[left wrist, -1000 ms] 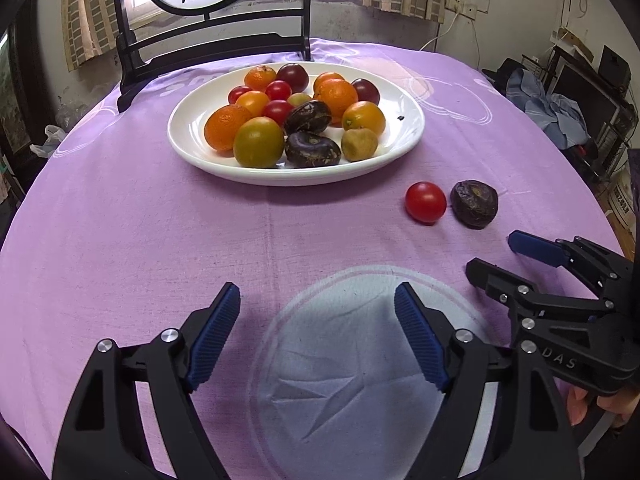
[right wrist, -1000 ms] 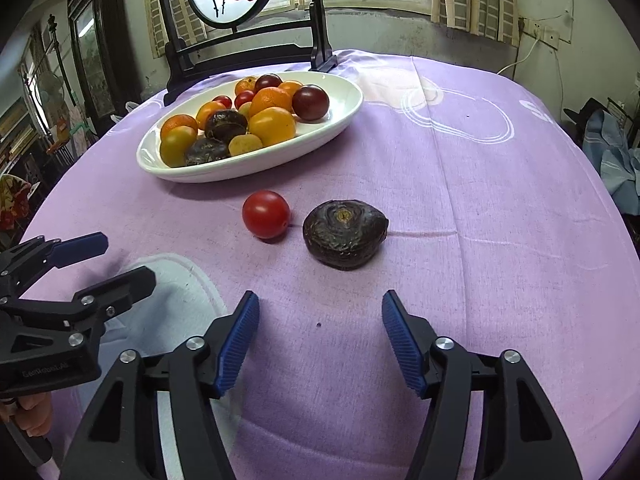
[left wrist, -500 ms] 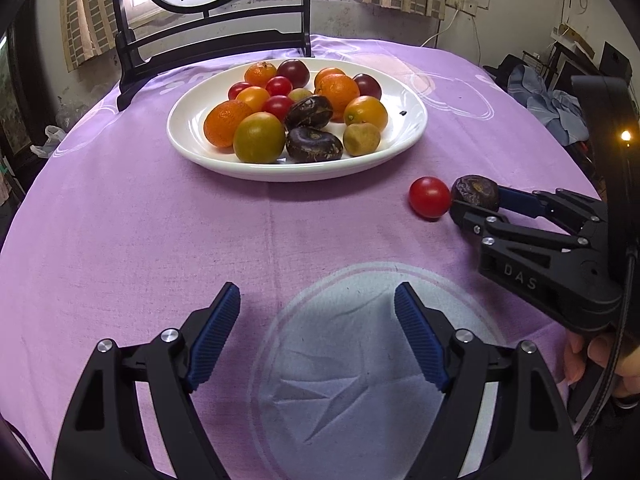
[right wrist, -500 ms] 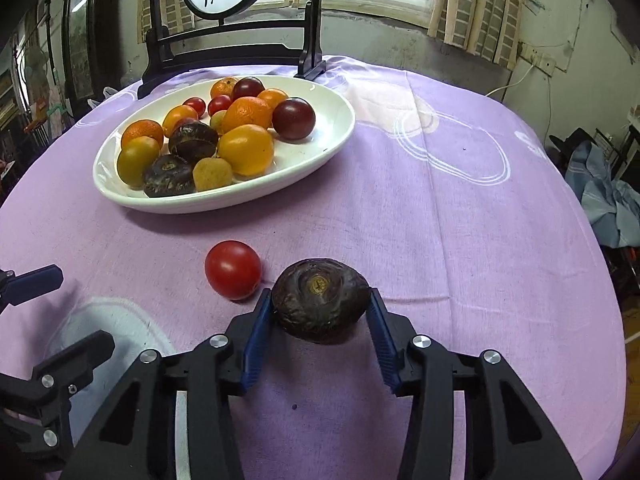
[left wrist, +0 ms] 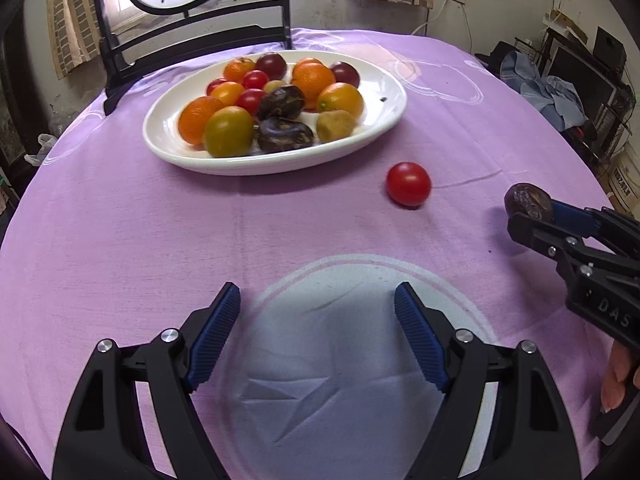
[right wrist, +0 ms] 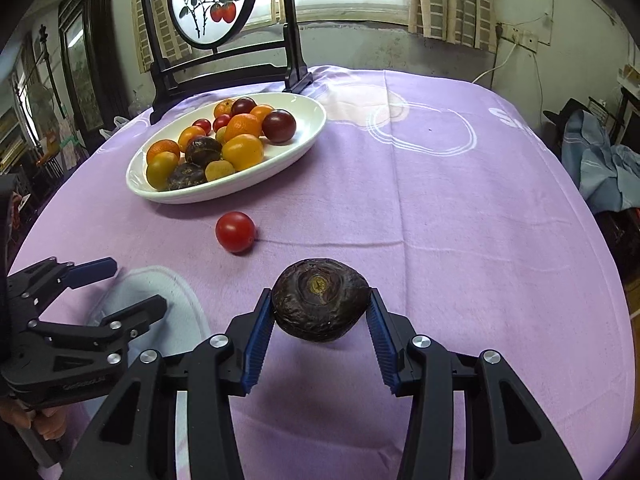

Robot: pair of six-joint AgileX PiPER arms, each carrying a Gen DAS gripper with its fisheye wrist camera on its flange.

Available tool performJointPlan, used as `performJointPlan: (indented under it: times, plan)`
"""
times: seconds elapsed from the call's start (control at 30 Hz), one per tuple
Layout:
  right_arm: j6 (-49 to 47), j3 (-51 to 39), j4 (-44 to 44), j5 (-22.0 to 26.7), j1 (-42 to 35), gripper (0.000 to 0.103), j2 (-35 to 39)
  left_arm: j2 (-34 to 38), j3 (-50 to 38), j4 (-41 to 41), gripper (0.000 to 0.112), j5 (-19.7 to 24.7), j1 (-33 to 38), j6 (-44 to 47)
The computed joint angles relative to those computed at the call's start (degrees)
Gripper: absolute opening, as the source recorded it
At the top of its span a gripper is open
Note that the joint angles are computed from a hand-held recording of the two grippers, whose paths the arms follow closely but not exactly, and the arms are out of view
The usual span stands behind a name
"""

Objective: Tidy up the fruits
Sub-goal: 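Grasp the last red tomato with the left tool while the right tool holds the passion fruit, then carry the red tomato and passion fruit onto the white plate and open both tools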

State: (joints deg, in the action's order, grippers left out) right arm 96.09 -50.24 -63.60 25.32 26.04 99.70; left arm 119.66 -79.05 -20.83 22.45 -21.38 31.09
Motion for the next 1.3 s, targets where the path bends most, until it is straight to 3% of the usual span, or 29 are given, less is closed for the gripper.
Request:
performJointPlan:
  times: [0.2,0.4,0.5,0.57,0.6,0.73,1.03,1.13,1.3]
  plan:
    - [3.8,2.5,-3.5,-1.6,-0.3,0.047,-2.6,3.5,-5.7,6.5,0.075,2.4,-3.5,-8.7]
    - [4.4,3.4,-4.1,-2.3,-0.6,0.047,-4.2,8.8,-15.8,13.5,0.064,5.5,-7.3,-17.5]
    - [4.2,3.5,-4.0,-2.4,-0.6,0.047,-4.6,11.0,-20.0,15.6,0.052,7.0,-8.4,-20.1]
    - [4.1,3.4,-4.2,-2.2,-0.3,0.047,-4.7,11.5,-21.0,14.2,0.032,6.8,-8.5,-18.8]
    - [4.1,3.4,-4.3,-2.1,-0.2,0.047,-4.7,11.5,-21.2,13.1,0.031,7.1,-8.5,-17.6]
    - [5.6,3.5,-5.9,-1.9,0.1,0.047,-4.4,10.0,-18.7,14.9,0.031,5.8,-8.4,-18.8]
    - [8.7,1.3,-9.6,-2.2,1.4,0.047,-2.9,1.6,-11.0,-0.9,0.03,5.3,-0.9,-1.8]
    - [4.0,-3.2,-7.4,-0.5,2.2,0.047,-0.7,1.3,-13.9,-1.9,0.03,6.8,1.3,-1.0]
    - [-6.3,-15.1,-2.5,-0.9,0.8,0.047,5.1,6.8,-27.4,4.3,0.03,12.1,3.2,-9.2]
